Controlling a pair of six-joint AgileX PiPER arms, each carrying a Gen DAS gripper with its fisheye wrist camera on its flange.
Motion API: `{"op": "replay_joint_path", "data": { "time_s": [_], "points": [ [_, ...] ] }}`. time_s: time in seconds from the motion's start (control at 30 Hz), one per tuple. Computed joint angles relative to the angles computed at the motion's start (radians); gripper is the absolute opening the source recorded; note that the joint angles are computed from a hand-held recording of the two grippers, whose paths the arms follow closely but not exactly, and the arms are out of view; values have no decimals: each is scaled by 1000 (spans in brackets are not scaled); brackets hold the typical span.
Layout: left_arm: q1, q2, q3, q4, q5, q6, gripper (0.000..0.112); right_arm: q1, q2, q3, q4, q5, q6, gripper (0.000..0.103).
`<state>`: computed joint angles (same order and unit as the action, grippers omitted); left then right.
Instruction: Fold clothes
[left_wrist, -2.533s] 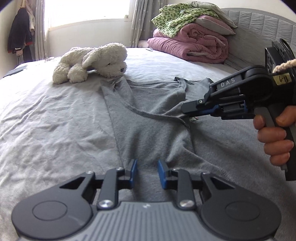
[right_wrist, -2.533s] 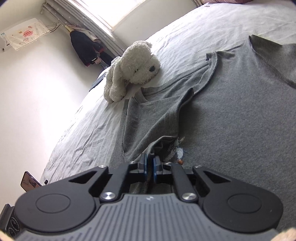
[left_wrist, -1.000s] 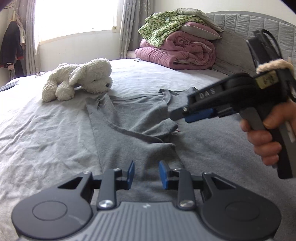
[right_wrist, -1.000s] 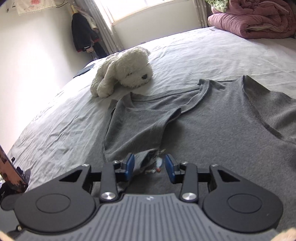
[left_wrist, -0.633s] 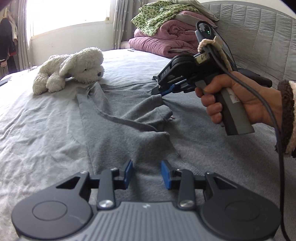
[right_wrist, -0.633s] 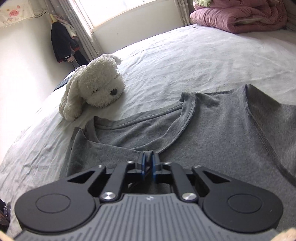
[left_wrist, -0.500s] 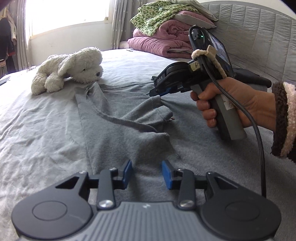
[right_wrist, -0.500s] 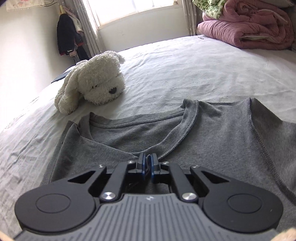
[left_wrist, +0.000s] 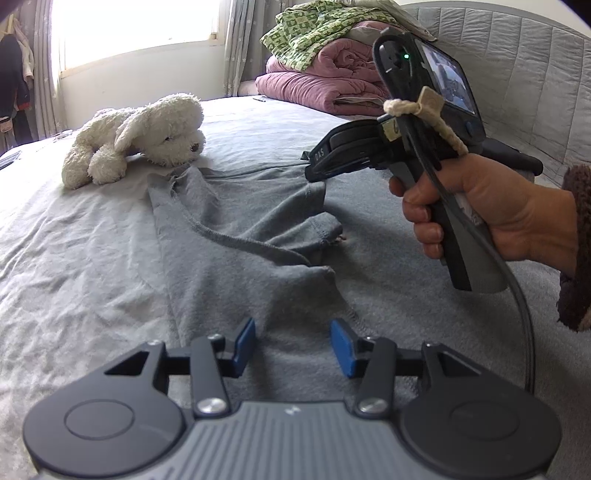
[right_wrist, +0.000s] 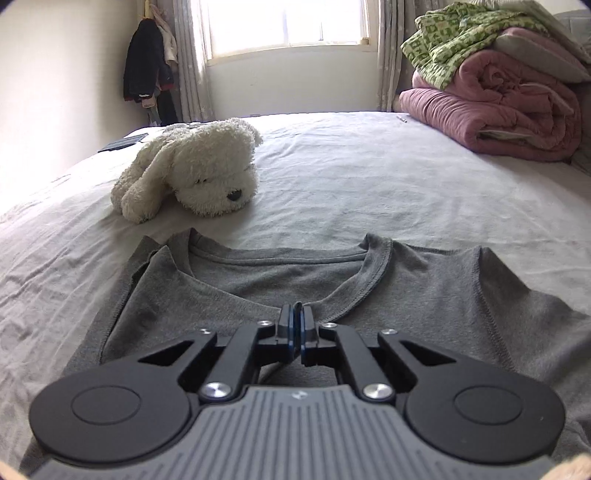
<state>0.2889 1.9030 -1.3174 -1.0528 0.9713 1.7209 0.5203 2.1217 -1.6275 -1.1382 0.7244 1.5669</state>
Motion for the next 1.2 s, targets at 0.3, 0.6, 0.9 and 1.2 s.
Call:
{"op": "replay_joint_path", "data": {
  "time_s": [0.3,0.6,0.9,1.2],
  "points": [
    [1,4,-15,7,7,-11,49,-31,-28,15,109,-45,-87,31],
    [-31,-61,140,-105,-55,178,49,-32,-269,292,89,-92,68,45],
    [-65,-139,222,-106,-123,169,49,-12,-610,654,41,2,265,52],
    [-114,-223,240,-90,-233,-40,56,-64,-842,928,0,-26,518,55]
  ]
}}
